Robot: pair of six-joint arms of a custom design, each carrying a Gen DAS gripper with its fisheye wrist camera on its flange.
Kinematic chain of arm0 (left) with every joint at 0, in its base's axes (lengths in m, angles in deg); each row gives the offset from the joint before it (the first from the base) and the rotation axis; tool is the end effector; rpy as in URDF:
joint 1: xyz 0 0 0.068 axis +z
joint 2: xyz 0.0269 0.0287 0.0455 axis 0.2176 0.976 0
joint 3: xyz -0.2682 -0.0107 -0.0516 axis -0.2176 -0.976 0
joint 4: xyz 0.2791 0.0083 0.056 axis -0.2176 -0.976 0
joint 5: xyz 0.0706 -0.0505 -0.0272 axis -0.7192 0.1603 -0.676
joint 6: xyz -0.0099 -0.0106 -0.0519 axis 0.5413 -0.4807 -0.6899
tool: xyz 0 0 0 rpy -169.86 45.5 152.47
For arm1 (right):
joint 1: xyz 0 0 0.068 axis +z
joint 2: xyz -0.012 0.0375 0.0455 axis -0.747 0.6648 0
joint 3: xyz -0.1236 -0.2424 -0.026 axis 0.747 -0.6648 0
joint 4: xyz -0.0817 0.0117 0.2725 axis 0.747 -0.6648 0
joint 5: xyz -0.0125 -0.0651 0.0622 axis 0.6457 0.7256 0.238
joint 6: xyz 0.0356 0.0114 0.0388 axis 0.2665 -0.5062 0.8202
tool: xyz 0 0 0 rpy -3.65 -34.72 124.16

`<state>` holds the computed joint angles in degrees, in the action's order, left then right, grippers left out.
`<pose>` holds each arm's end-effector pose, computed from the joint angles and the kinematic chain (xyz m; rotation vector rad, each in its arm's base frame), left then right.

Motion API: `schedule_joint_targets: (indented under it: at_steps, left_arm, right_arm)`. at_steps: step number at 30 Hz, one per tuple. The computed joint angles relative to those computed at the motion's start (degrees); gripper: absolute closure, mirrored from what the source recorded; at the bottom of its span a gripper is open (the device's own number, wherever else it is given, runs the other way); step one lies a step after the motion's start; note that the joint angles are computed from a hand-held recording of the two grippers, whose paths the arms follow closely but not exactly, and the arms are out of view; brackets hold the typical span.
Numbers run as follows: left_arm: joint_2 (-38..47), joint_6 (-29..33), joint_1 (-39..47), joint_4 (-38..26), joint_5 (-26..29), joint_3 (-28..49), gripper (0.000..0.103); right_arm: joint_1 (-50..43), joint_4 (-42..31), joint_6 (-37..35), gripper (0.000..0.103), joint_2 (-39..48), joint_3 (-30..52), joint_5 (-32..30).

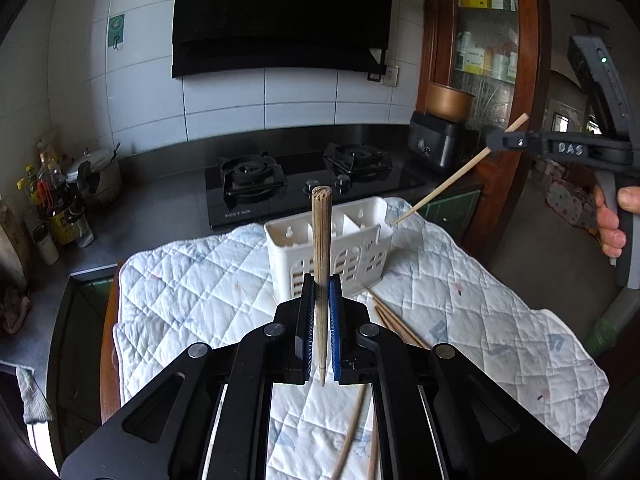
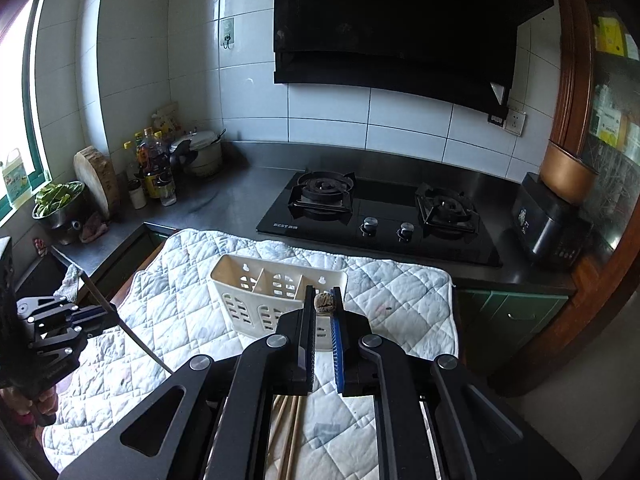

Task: Organize utensils
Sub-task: 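Lift the left tool's chopstick over the white caddy while the right tool carries its chopstick there, then open the left tool to drop its chopstick into the caddy while the right tool releases its own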

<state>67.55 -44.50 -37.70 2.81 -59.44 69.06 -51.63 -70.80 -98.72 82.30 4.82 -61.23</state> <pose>0.1555 -0.1523 0.3271 -0.0088 2.1329 -0.0546 0.2906 0.0004 0.4008 -0.7147 2.1326 0.3003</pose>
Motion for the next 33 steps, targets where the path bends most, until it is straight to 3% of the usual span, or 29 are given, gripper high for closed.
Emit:
schedule_joint_targets:
  at_steps: [7, 12, 19, 27, 33]
  left_arm:
    - [6.0, 11.7, 4.3, 4.6, -3.7, 12.7, 0.097]
    - [11.6, 16.9, 9.2, 11.0, -3.0, 16.7, 0.097]
    - [18.4, 15.0, 16.5, 13.2, 4.5, 18.6, 0.097]
    - [21.5, 12.6, 22.1, 14.5, 12.5, 15.7, 0.097]
    - [22.1, 12.1, 23.1, 15.3, 14.7, 14.3, 0.097]
  right_arm:
    - [6.7, 0.4, 1.3, 0.096, 8.2, 5.0, 7.5]
    - [9.5, 1.6, 1.4, 0.096, 11.2, 5.1, 10.3]
    - [11.2, 2.9, 1.2, 0.096, 13.7, 4.8, 12.1]
    - [10.6, 4.5, 2.0, 0.096, 14.7, 3.6, 10.9]
    - [10.5, 5.6, 2.6, 0.096, 14.8, 2.7, 10.7]
